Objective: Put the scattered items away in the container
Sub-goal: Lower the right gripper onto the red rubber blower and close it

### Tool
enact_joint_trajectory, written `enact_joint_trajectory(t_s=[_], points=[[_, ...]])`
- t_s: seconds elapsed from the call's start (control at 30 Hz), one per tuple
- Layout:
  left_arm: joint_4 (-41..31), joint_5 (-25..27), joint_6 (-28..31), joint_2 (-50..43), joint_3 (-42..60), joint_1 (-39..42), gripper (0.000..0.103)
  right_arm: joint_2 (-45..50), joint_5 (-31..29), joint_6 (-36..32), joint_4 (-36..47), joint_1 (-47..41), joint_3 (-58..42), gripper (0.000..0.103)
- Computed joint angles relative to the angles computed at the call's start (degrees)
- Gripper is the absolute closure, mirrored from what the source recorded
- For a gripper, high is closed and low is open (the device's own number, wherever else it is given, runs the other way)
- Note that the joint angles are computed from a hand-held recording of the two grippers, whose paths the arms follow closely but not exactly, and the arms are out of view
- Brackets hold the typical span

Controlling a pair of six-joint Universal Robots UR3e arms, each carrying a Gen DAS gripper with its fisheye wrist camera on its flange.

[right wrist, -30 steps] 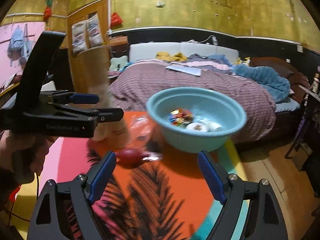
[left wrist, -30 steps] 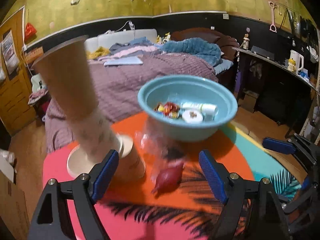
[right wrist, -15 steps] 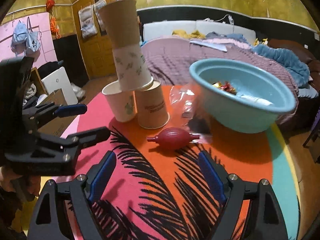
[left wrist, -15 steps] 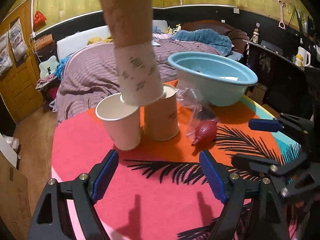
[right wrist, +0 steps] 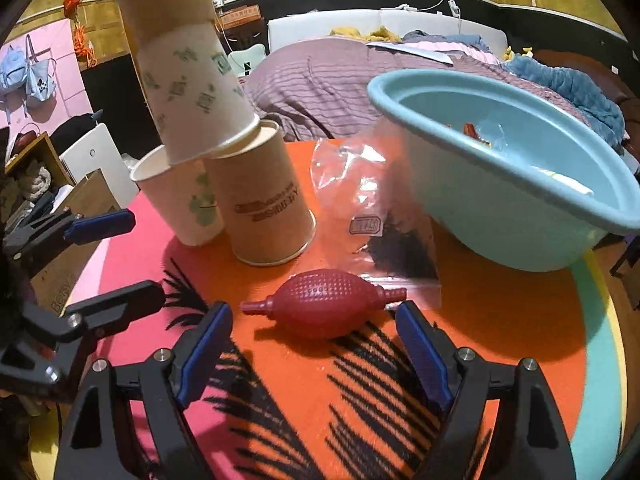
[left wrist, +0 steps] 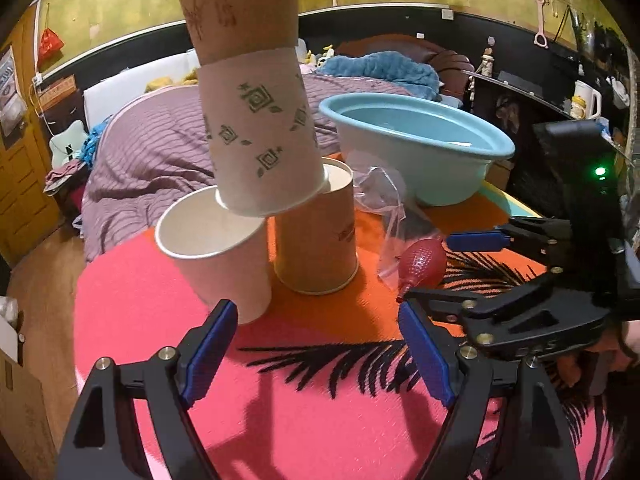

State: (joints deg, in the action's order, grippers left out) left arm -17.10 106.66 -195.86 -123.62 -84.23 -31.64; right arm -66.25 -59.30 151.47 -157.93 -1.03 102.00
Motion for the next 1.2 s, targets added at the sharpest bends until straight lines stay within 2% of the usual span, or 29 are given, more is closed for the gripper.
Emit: enact_joint_trajectory(t_s=[0.27, 0.33, 0.4, 0.8, 0.83, 0.9, 0.93, 1.03, 1.13, 1.17, 1.2], points=[[0.54, -1.94, -0.65, -0.16, -0.67, 1.06, 0.017, 4.85, -2.33, 1.26, 0.79, 2.0, -5.3, 0.016], [1.19, -2.46, -1.05, 0.17, -1.33, 1.36, 0.017, 5.12, -2.3, 1.43, 0.99, 2.08, -5.8, 0.016], [1.5, -2.81, -1.3, 0.31, -1.61, 1.6, 0.017, 5.2, -1.8, 1.53, 1.28, 1.91, -6.14, 0.022], [1.22, -2.51, -1.18, 0.07, -1.21, 1.31, 0.017, 6.0, -0.56, -0.14, 1.94, 1.54, -7.04, 0.023], [1.21, -2.55, -1.21, 0.07, -1.18, 1.3, 0.017, 5.79, -0.27, -0.37, 1.98, 1.35, -6.81, 0.025], [0.73, -2.59, -1.13, 0.0, -0.85, 1.23, 0.017, 5.64, 0.63, -1.57, 5.95, 0.92, -8.19, 0.085], [0.58, -2.38, -1.04, -0.02, -0.76, 1.11, 0.017, 5.73, 1.23, -1.87, 8.01, 0.56, -8.99, 0.087], [0.38, -2.02, -0.84, -0.18, -0.46, 0.86, 0.017, 5.68, -0.32, -2.86, 8.11, 0.5, -8.83, 0.085], [0.62, -2.31, -0.89, -0.15, -0.54, 0.9, 0.017, 5.3, 1.22, -2.5, 11.15, -0.71, -9.57, 0.08], [0.63, -2.32, -0.84, -0.12, -0.54, 0.91, 0.017, 5.31, 2.19, -2.29, 13.54, -1.16, -10.61, 0.064], [0.72, -2.28, -0.83, -0.06, -0.65, 0.86, 0.017, 5.24, 3.1, -1.78, 15.18, -1.55, -11.36, 0.043]])
